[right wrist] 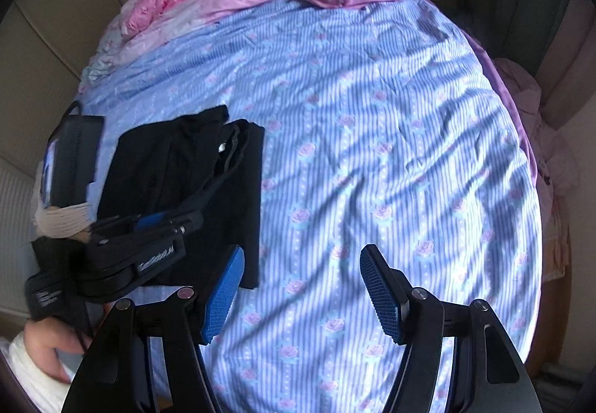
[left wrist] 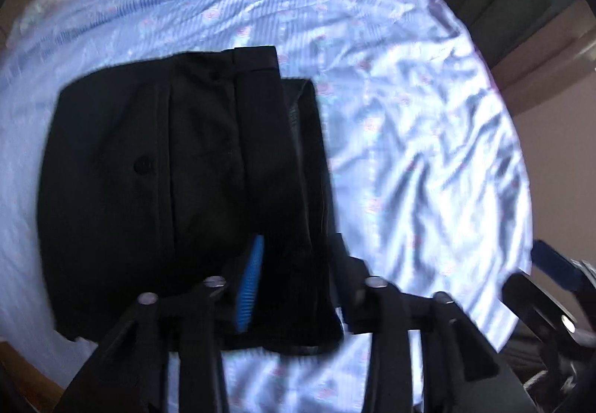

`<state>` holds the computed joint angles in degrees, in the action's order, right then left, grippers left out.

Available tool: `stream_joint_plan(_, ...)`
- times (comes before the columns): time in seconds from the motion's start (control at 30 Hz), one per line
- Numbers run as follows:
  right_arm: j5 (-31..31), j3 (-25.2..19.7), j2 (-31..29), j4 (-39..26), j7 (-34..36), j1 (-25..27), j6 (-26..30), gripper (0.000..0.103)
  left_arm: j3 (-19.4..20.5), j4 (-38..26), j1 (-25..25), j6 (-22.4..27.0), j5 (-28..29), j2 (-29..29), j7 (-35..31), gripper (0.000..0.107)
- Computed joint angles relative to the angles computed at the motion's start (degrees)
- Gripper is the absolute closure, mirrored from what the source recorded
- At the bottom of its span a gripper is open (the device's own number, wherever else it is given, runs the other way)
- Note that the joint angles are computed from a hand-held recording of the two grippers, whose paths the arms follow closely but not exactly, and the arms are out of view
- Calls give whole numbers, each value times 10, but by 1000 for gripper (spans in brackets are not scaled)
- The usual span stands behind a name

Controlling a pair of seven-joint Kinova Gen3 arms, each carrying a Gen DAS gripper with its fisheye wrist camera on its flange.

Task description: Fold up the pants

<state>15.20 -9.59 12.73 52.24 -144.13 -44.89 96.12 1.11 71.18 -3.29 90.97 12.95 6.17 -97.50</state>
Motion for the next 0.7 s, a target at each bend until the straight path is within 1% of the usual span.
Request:
stream_joint_plan(0.07,1,1,0,-1,0,0,-1,37,-21,10,6,-7,6,-22,-13,49)
stream_joint_plan(0.1,2,1,2,-3,0,1,-1,37,-18,13,1,-10,2,-31,-15,49)
stream_joint_plan(0.13,0,1,3,-5,2,1,-2,37,-14,14,-15,-9,6,-39,-19,49)
stream_joint_plan(0.23,-6,1,9,-8,12,5,-17,37,-33,2,-38,-1,18,-48,-27,49)
stream_joint_plan(0.37,-33,0,24,-9,39,16,-60,37,-42,-21,-55,-6,8,-49,-34,49)
stream_joint_plan(0.5,-56,2,59,-25,89,23,-102,38,-40,-33,-62,-17,-3,-38,-42,49)
stream_joint_plan(0.53,-66,4,67,-27,99,26,-112,41,-39,-33,-63,-19,-8,-33,-44,49)
stream_joint_plan(0.57,-77,5,74,-28,108,31,-122,47,-39,-31,-63,-22,-12,-30,-46,49)
stream_joint_plan(0.63,-99,9,97,-37,125,41,-132,53,-35,-26,-60,-28,-28,-21,-45,49)
stream_joint_plan(0.7,-109,16,114,-43,133,43,-136,56,-32,-20,-58,-33,-37,-9,-44,49)
